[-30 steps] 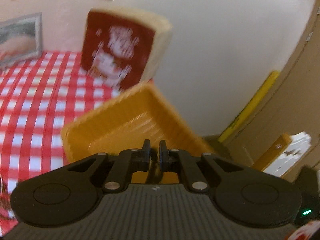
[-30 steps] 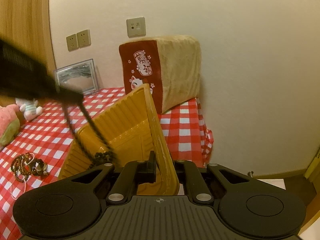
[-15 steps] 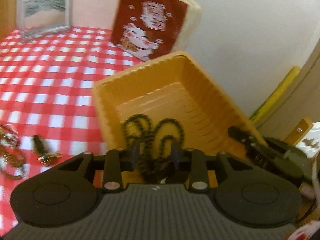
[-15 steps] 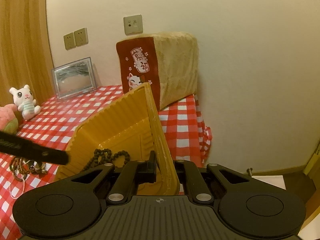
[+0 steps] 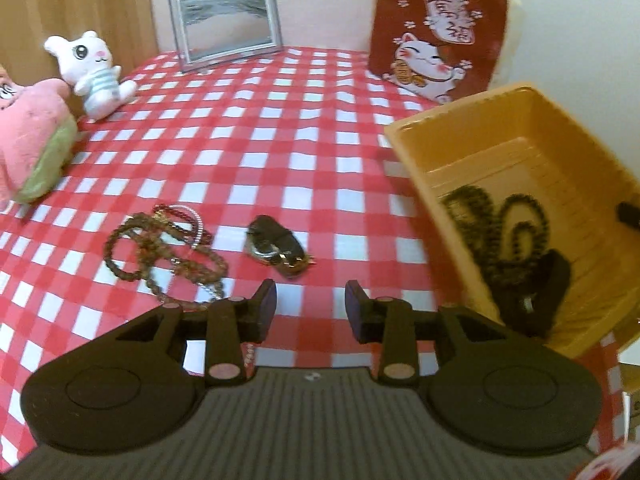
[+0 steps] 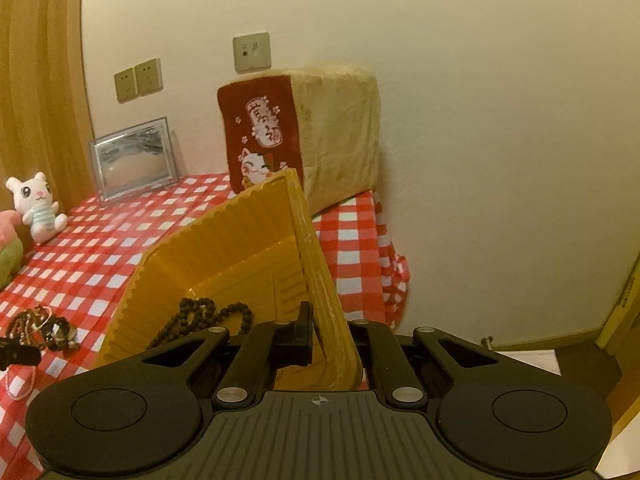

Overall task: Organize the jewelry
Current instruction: 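Grasp the small black-and-gold pendant on the cloth with the left tool, then carry the pendant into the orange tray and open the left tool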

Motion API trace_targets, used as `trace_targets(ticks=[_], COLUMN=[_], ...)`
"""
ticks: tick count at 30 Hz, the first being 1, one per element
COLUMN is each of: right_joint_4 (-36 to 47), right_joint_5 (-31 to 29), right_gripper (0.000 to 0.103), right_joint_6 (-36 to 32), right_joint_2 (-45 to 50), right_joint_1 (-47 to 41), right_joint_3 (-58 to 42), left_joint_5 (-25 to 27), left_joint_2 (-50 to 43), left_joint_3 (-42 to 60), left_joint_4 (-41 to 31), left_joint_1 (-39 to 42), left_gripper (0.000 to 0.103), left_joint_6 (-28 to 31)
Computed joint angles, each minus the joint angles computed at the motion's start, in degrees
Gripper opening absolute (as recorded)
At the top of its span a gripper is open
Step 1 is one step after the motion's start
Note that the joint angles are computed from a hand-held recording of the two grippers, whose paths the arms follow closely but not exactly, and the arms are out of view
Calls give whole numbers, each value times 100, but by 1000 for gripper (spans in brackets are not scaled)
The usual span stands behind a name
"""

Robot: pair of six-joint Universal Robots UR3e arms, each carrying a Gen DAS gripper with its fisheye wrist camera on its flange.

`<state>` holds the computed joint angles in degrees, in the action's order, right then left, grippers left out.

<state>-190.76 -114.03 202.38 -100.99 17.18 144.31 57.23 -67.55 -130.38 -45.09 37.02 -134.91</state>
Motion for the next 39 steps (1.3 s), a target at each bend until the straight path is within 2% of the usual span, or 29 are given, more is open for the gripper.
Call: trace_targets(ticks=[3,9,15,18,22,30,39], right_joint_4=[22,190,252,259,254,171,100], right_joint_5=[-107,-41,-109,-114,-104,57,448], right_gripper=[7,7,7,7,7,7,7], right_joint_6=[37,90,151,157,153,77,-112], right_joint_2=[19,-86,-74,-74,-80,-98,-291], right_joint_1=[19,-53,23,27,25,-68,-333], right_joint_3=[-31,-43,-74,-75,-68,-19,128], left_joint_5=[127,525,611,492,330,-323,-990], left_joint_2=[-232,-1249,-1780,-1808,-1677,-950,234], left_joint_3=[-76,100,325,372,275,428,764], left_joint_4=[463,1658,2086,1977,1909,611,-1570], left_joint_1=[-83,-658,-800,-696,-423,329,901], left_gripper=[34,35,34,16,14,14,14], left_joint_6=[-155,-858,-1102,-988,-797,-224,504])
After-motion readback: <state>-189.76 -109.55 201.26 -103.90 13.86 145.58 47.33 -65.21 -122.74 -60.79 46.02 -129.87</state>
